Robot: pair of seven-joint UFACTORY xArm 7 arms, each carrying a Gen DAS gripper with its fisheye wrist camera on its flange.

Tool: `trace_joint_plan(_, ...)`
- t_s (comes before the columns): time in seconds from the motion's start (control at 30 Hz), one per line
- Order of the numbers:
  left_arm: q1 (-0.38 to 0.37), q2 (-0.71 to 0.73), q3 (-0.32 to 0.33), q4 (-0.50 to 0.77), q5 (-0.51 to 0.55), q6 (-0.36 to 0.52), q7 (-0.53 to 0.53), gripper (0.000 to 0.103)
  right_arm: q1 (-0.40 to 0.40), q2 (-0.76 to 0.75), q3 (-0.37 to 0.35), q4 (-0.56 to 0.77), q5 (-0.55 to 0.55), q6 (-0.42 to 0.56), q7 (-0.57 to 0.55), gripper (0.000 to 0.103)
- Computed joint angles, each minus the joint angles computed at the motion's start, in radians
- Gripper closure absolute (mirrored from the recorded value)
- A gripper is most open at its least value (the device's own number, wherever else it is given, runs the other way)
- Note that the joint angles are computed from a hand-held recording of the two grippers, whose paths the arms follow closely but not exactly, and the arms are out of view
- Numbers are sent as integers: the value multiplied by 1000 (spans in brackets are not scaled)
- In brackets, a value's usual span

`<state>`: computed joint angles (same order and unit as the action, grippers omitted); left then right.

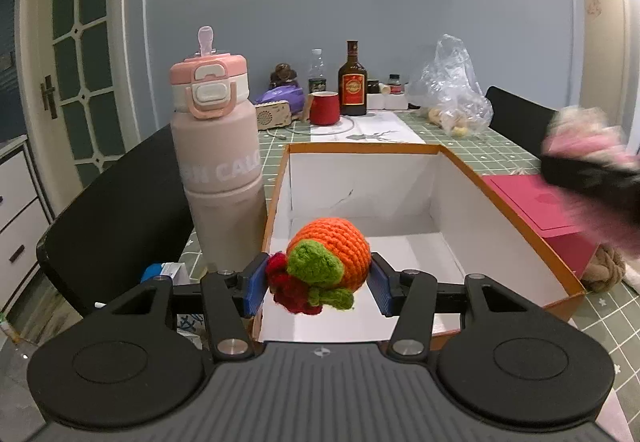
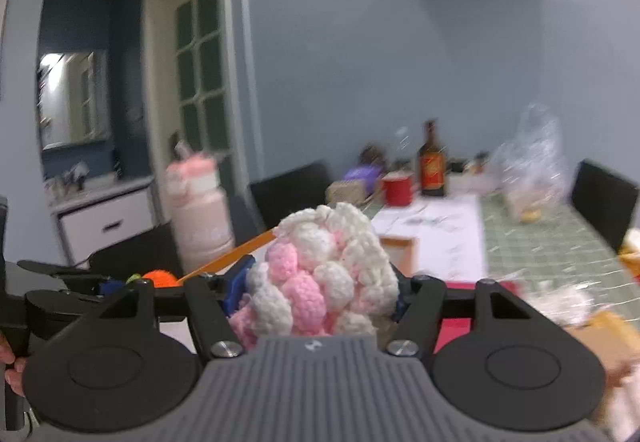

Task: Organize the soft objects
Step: 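Open the left tool to drop the orange ball into the box while the right tool drops the pink piece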

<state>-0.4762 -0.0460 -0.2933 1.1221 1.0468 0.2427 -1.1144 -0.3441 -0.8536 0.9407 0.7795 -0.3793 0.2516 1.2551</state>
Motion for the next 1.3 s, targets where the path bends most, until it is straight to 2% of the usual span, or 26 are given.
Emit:
trace_joint_plan(0.17,3,-12,10,-35,-148,-38,142,43,-95,58,94,69,-8,5,10,39)
trace_joint_plan(0.23,6,-23,16,-64,-233,-73,209,41,-110,90,115,98,-8,40,-3,39)
trace_joint_plan(0.33,28,-48,14,-110,-306,-143,269,39,-109,132,123,110,-14,34,-21,39)
trace_joint_plan(0.37,46,-57,2,-121,-296,-163,255,38,-98,137,120,112,-14,52,-28,39)
trace_joint_plan(0.43,93,-80,-30,-143,-257,-203,223,29,-112,154,141,136,-23,98,-33,39)
trace_joint_plan(0.5,84,-93,-21,-168,-320,-248,285,12,-120,166,155,148,-33,122,-34,39)
trace_joint_plan(0.6,161,-102,-87,-169,-316,-272,244,11,-113,192,157,152,-38,125,-30,39)
trace_joint_plan(0.73,332,-129,-230,-170,-250,-286,131,11,-125,214,176,167,-56,134,-19,39)
trace_joint_plan(0.8,368,-148,-255,-185,-267,-301,129,11,-125,219,177,169,-64,136,-17,39)
trace_joint_plan(0.9,382,-170,-267,-206,-308,-307,159,11,-124,226,177,171,-76,133,-17,38)
trace_joint_plan(1.0,404,-192,-289,-223,-342,-313,183,11,-128,234,183,177,-89,137,-24,28)
trace_joint_plan(1.13,477,-217,-362,-230,-368,-333,202,11,-146,164,194,168,-107,123,-9,5)
trace_joint_plan(1.2,487,-226,-374,-237,-391,-340,220,11,-138,122,181,154,-94,109,-5,3)
trace_joint_plan(1.3,420,-223,-325,-242,-438,-327,280,11,-121,71,158,137,-73,109,-14,3)
